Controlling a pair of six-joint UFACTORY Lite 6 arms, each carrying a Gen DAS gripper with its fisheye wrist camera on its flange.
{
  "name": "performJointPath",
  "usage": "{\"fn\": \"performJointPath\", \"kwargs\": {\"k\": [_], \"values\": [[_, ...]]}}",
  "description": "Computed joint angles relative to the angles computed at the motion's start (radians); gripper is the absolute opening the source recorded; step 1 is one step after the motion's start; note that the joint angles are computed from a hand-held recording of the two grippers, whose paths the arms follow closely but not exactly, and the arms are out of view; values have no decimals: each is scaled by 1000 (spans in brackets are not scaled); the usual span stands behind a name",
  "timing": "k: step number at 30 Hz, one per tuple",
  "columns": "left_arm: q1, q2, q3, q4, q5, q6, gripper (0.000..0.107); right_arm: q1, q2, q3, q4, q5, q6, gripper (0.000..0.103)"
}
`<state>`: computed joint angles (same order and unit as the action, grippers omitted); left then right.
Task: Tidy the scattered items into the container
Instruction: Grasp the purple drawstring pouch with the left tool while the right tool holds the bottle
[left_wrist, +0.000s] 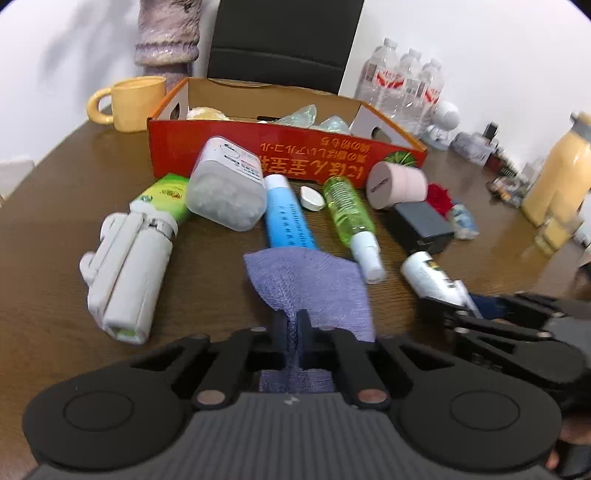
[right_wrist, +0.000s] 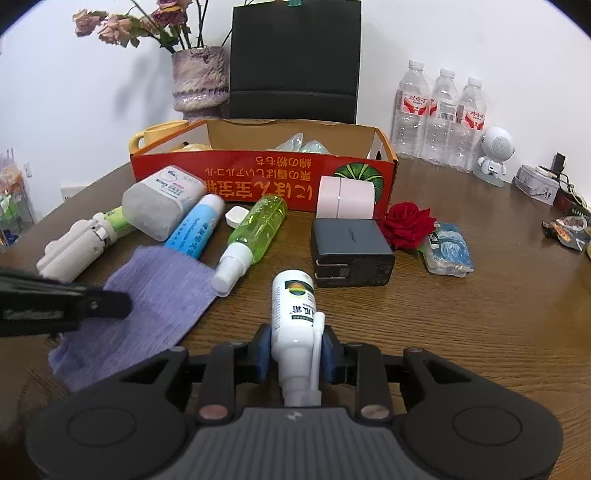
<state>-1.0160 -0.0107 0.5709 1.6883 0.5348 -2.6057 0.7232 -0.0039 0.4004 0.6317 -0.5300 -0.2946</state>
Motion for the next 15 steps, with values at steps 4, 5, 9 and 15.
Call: {"fn": "performJointPath", "kwargs": {"k": [4,5,9,15], "values": [[-56,-218,-92,-27,43,9,3,41,-124,-40,93,-10,-96,26],[-60,-267,-99,-37,52,34,3,40,-176,-51,106,3,-112,26],[44,-324,0,-18,17,198,3,-9,-306,-26,113,73,-190,26],[347,-42,436,-62,-173,498,3,-176,-148,283,-59,181,-181,26]]}}
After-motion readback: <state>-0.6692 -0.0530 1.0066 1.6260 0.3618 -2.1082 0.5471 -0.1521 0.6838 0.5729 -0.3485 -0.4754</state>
